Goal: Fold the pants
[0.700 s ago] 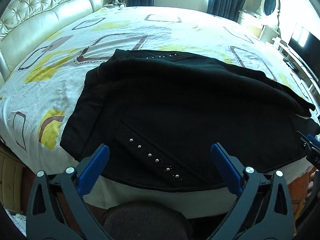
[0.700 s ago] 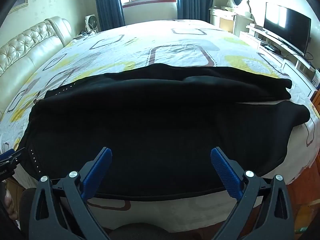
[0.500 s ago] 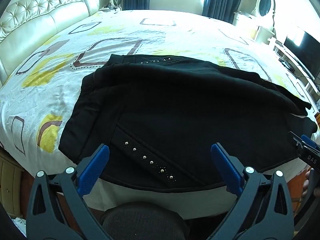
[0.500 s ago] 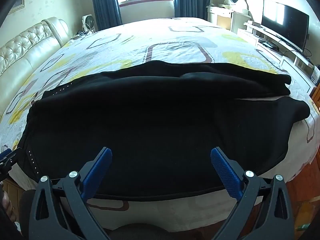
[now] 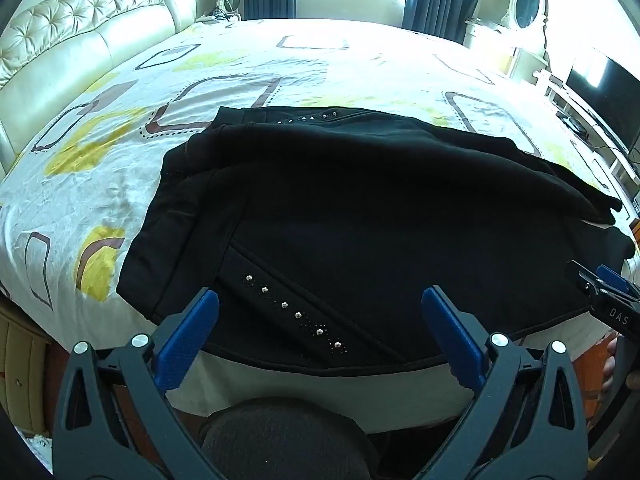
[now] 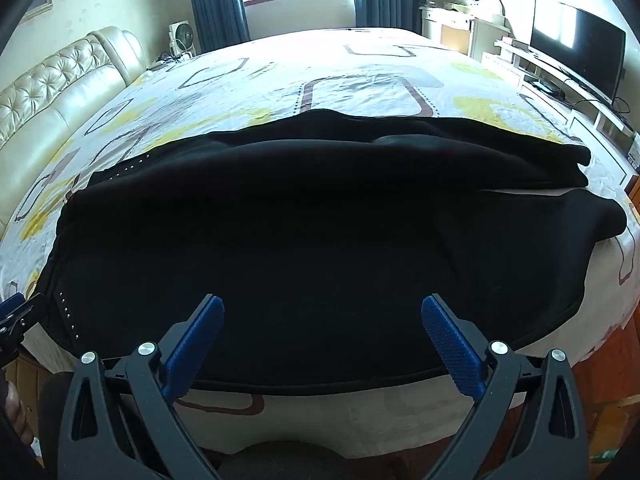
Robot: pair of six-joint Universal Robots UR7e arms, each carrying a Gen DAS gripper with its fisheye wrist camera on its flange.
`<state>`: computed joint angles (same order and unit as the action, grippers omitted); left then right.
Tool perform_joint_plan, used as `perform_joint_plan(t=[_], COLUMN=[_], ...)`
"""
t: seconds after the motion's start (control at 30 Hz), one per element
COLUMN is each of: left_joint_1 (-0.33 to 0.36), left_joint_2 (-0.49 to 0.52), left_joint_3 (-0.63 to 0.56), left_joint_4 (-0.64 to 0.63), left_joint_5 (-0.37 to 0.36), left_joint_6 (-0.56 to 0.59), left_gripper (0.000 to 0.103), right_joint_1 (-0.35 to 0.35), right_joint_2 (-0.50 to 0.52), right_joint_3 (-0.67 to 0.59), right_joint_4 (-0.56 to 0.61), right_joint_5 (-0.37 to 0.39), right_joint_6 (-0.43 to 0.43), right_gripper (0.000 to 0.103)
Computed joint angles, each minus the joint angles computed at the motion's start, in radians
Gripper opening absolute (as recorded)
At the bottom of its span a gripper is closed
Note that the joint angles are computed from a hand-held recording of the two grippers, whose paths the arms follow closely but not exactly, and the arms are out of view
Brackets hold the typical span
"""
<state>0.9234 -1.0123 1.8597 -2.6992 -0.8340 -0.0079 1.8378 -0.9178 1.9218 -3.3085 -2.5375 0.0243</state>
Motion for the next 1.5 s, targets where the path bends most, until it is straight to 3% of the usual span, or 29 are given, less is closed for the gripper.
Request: perform_joint_plan(t=[1.5], left_joint_1=[0.004], left_joint_2=[-0.001], left_joint_3=[-0.002], left_joint_4=[0.005], left_joint_5=[-0.004], left_joint_6=[-0.015], left_gripper=[0.101], right_joint_1=[-0.011], right_joint_2=[-0.004], right_joint_3=[-0.002], right_joint_4=[0.059], right_joint_5=[0.048], right_joint_6=[0.048], right_gripper=[0.099])
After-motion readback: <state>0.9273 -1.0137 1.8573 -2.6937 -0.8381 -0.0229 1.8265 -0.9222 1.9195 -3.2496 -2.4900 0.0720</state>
